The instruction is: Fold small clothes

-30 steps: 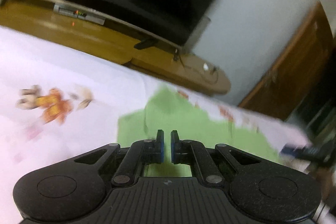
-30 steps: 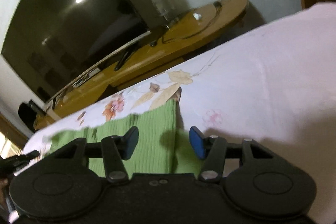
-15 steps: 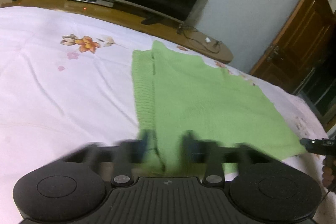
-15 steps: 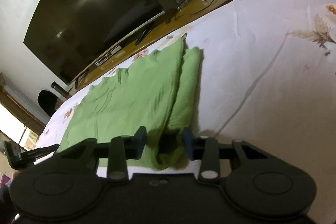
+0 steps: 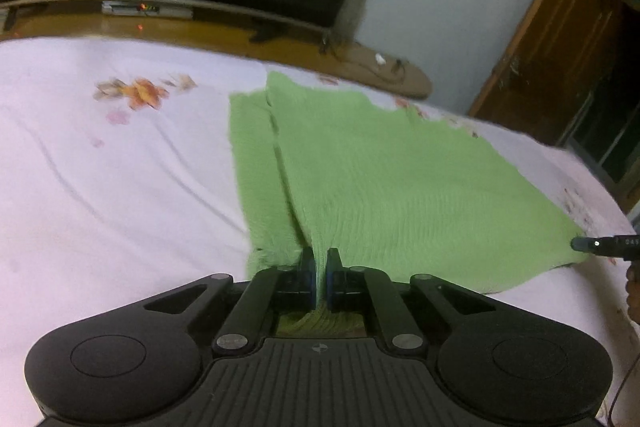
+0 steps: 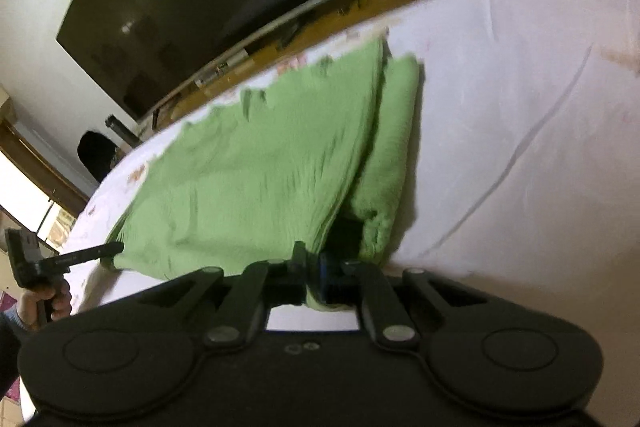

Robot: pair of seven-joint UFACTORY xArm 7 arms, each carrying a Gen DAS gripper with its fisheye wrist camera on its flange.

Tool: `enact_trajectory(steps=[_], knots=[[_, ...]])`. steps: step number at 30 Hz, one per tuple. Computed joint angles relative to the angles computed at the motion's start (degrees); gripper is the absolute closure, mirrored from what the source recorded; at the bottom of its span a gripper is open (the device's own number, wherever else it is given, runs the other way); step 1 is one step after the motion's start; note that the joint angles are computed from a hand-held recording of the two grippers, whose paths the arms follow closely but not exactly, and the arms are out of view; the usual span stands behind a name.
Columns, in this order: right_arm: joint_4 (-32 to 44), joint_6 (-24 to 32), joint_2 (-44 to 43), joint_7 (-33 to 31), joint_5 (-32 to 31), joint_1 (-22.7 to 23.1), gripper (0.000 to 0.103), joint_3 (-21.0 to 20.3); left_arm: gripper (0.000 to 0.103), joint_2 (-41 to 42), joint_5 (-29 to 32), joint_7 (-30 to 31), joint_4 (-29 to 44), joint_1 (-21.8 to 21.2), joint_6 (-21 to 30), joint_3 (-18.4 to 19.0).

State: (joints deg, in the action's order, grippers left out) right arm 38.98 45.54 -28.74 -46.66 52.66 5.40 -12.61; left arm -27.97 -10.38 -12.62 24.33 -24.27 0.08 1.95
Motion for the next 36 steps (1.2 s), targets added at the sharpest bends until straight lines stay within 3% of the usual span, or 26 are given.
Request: enact_trajectory(steps=[1,5,6,8,9,10,12,15,16,18,20,22,24,25,26,27,28,29,30,32,33,34,35,36], knots=[[-0.1,-0.1,-0.7,0.1,-0.3,-0.2,0.097,0.1,0.099,-0.5,1.9,-0.9,-0.4,2.4,1.4,-1.7],[-0.3,-0.6,2.1,2.7,-4.9,-1.6,0.097,0.9,0.098,-0.1,1.0,2.0,-1.0,0.6,1.2,0.4],[0.0,0.1,2.5,2.7,-3.9,-1.5,0.098,0.2,0.089,-1.1,1.1,1.4,-1.1,1.8,1.7,-0.6],[0.2,-0.5,1.5,4.0,-3.1,-2.1,0.080,0.4,0.062,-3.8,3.0,-1.9,-1.4,10.5,3.0,-7.8],[-0.7,-3.7,-0.4,3.9,-3.0,-2.5,0.065,1.3,0.042,-4.9,6.8,-5.2,-1.4,15.6,1.6,-11.5],[-1.1,-7.0,-1.8,2.6,-2.4,-2.0,0.061,1.7,0.041,-3.8,8.9,-6.1,-0.4,18.3,-0.9,-13.3],[1.5,-11.1,-0.2,0.6,-1.5,0.7,0.067,1.7,0.041,3.1,6.1,-1.4,5.2,16.6,-3.8,-12.1],[7.4,-21.4,8.0,-2.2,3.0,7.0,0.076,4.5,0.041,18.6,-10.6,15.6,19.2,7.6,-7.4,-9.2],[10.0,-23.4,11.5,-2.0,3.3,8.5,0.082,6.0,0.041,23.3,-16.6,21.1,24.1,3.9,-7.7,-7.5],[15.5,-26.5,18.8,-0.8,2.5,10.4,0.083,9.5,0.041,32.5,-28.6,32.0,34.8,-5.3,-6.3,-1.4],[22.0,-24.4,26.5,5.8,-2.3,10.2,0.083,12.9,0.041,38.8,-33.7,35.9,42.1,-12.7,-3.3,5.5],[25.7,-25.3,31.4,9.3,-5.5,9.9,0.077,15.6,0.041,43.0,-29.1,31.7,45.5,-16.8,-1.6,10.6],[28.2,-25.6,34.5,5.9,-3.4,8.8,0.073,17.7,0.041,45.1,-21.9,26.3,45.8,-22.1,0.6,18.4],[29.3,-22.5,35.3,6.3,-5.0,8.9,0.078,17.0,0.041,44.5,-21.3,26.5,44.2,-22.8,-0.4,19.3],[29.8,-20.1,36.1,4.3,-6.8,6.6,0.083,18.3,0.041,43.6,-23.0,27.7,43.0,-21.2,-1.5,17.9],[28.9,-20.1,35.3,0.6,-6.6,4.6,0.086,19.3,0.041,42.3,-23.6,26.5,41.5,-21.0,-2.0,18.9],[28.0,-22.1,34.8,-0.8,-6.9,4.1,0.089,18.8,0.041,41.8,-21.8,23.9,40.1,-22.9,-3.0,22.3],[27.4,-24.0,34.3,0.3,-7.8,2.5,0.090,18.8,0.041,41.8,-17.6,19.0,38.6,-27.0,-4.3,28.0],[26.4,-27.6,34.0,3.7,-9.9,2.9,0.093,16.5,0.041,41.3,-15.3,16.1,36.9,-29.1,-5.4,31.4],[25.8,-28.5,33.6,7.6,-10.1,-0.2,0.094,15.7,0.041,39.6,-16.5,15.5,35.5,-30.5,-4.8,33.6],[25.9,-26.4,33.0,6.7,-8.0,-3.1,0.095,17.2,0.041,39.3,-15.3,14.0,34.8,-33.8,-5.4,37.2],[25.2,-26.7,32.0,6.7,-8.4,-3.7,0.087,17.6,0.041,39.4,-12.3,10.4,33.8,-39.3,-6.7,43.2],[23.6,-29.4,30.6,5.2,-7.2,-1.8,0.079,16.6,0.041,38.8,-11.6,8.7,32.6,-43.3,-8.4,46.8],[22.0,-31.0,28.2,1.9,-3.6,-0.9,0.075,16.6,0.041,36.2,-9.4,6.0,30.6,-45.8,-11.2,48.0]])
